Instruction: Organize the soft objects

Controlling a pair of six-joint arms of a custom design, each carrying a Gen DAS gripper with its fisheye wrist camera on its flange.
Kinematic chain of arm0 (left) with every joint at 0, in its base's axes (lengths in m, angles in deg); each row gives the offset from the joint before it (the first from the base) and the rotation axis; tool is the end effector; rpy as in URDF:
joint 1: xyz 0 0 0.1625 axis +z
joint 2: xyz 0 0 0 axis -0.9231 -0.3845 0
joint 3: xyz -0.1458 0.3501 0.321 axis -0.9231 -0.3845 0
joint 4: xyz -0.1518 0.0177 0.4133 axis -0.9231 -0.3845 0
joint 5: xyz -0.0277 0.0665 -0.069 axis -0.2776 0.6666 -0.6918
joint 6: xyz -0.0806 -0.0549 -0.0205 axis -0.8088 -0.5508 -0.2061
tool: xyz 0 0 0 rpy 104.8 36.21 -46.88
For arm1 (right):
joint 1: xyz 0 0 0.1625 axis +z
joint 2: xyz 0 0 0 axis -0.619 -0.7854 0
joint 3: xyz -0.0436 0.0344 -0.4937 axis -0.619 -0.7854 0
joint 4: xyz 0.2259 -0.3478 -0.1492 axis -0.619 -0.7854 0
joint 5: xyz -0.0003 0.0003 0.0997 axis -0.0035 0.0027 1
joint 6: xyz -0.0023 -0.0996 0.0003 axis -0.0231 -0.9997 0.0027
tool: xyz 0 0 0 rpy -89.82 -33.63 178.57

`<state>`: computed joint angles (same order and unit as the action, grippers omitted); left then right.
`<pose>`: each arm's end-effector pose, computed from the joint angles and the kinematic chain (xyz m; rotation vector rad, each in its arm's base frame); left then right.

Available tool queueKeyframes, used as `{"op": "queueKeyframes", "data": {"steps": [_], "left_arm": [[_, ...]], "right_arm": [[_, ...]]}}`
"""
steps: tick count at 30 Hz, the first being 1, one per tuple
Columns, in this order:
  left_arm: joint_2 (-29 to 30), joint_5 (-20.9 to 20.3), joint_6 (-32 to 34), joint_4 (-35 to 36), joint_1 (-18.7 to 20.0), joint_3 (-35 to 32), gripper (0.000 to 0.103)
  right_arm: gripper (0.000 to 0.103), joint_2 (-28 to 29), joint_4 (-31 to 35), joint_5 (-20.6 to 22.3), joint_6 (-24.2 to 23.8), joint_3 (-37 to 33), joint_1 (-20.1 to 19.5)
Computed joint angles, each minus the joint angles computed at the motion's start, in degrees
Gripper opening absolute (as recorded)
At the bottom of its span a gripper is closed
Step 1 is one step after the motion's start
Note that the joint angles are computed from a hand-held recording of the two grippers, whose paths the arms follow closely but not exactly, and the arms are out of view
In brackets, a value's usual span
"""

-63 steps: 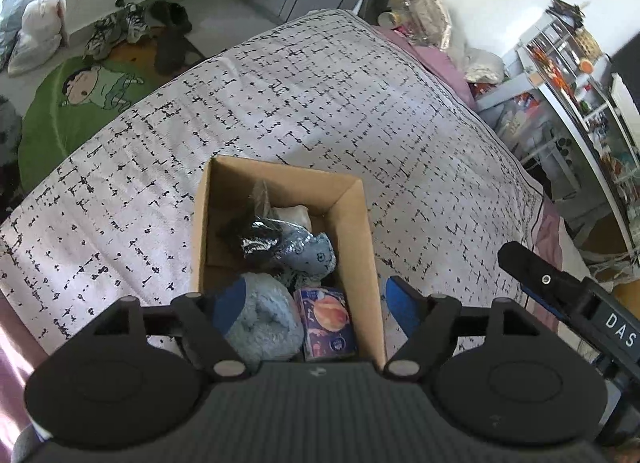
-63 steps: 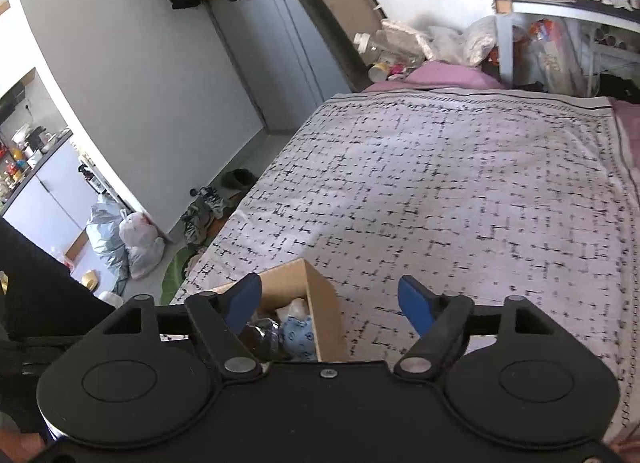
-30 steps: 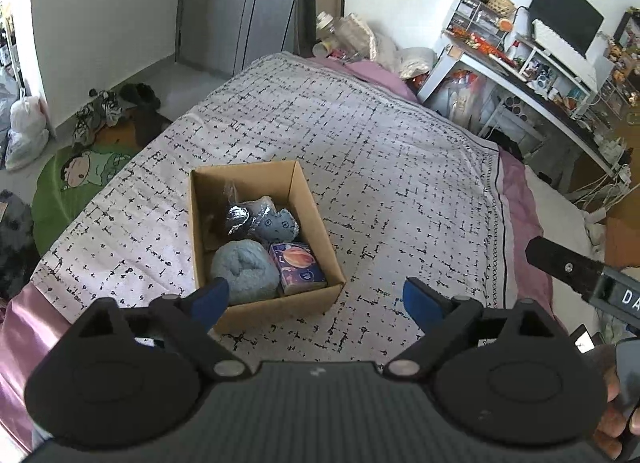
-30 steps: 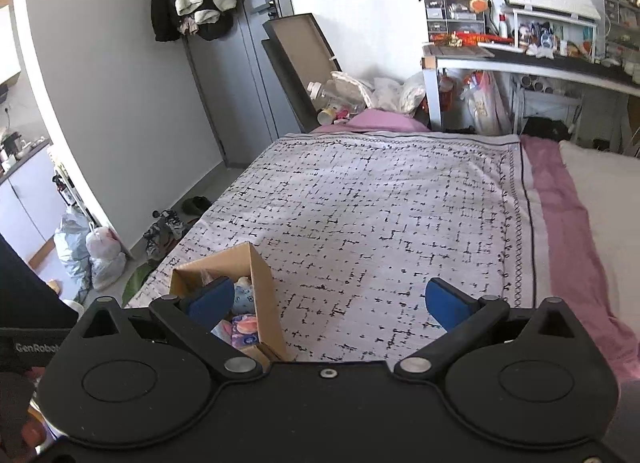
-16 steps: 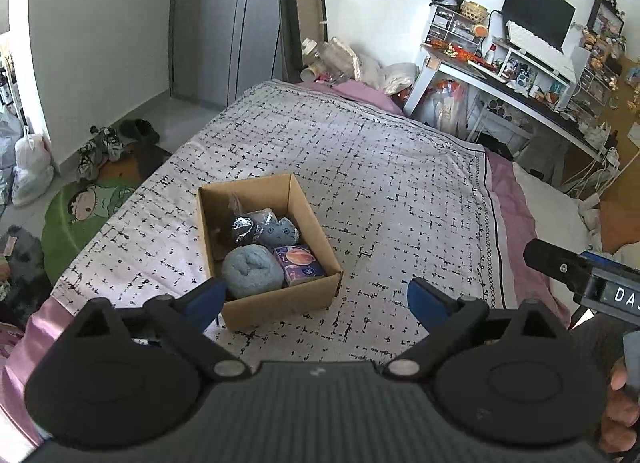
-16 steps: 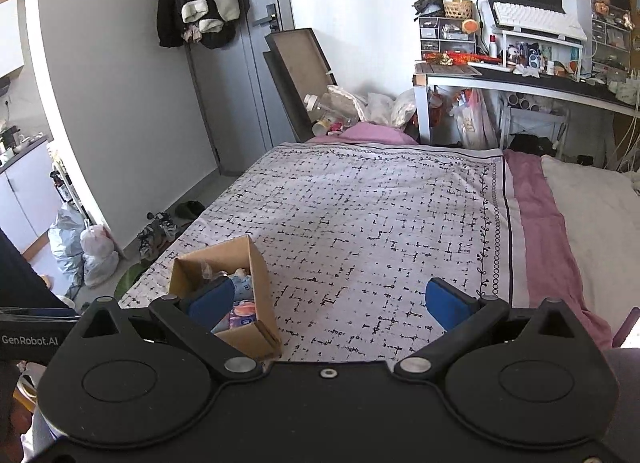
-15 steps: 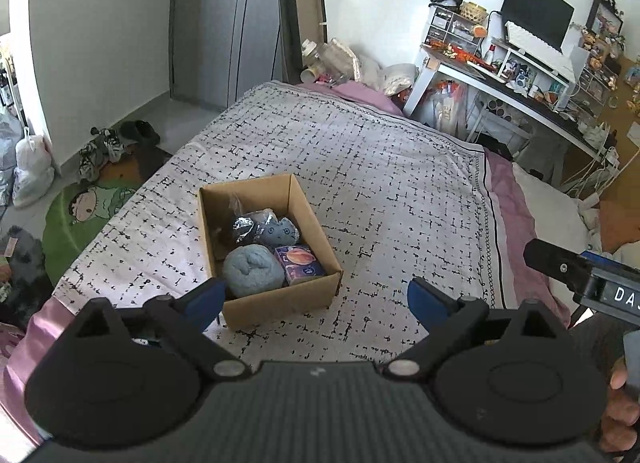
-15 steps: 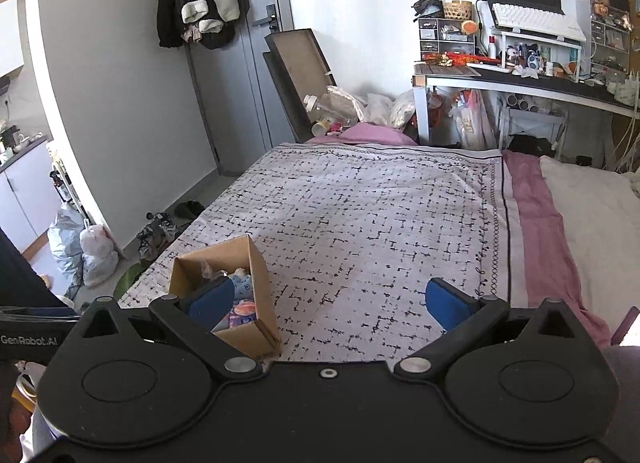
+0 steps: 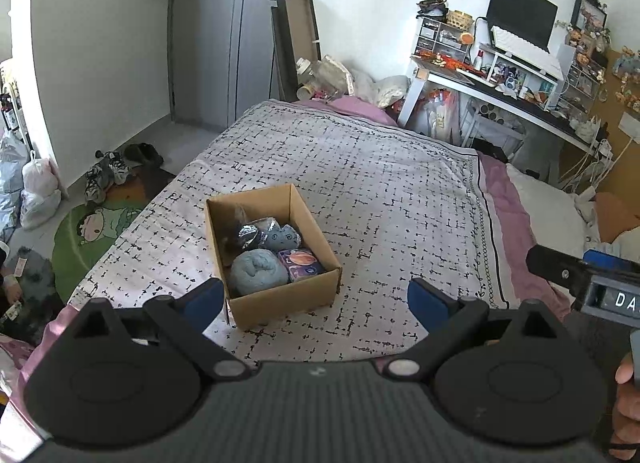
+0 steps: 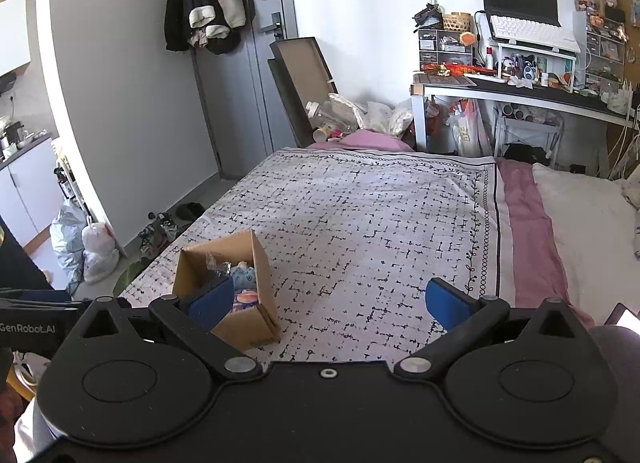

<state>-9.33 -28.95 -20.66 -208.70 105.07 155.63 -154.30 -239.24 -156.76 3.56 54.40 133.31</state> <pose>-0.3559 -0.5315 0.1199 0.6898 2.4166 -0.8982 0.1271 -0.4858 0.3322 0.2702 -2.1051 1.2759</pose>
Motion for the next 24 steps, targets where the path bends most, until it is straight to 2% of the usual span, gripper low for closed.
{"op": "queueKeyframes", "data": {"steps": [8, 24], "left_arm": [[0.2, 0.3, -0.5, -0.7, -0.9, 1.2, 0.097], [1.5, 1.0, -1.4, -0.4, -0.8, 1.1, 0.097]], "right_arm": [[0.103, 0.1, -1.8, -0.4, -2.4, 1.4, 0.3], [0.103, 0.3, -1.8, -0.6, -2.4, 1.9, -0.9]]}}
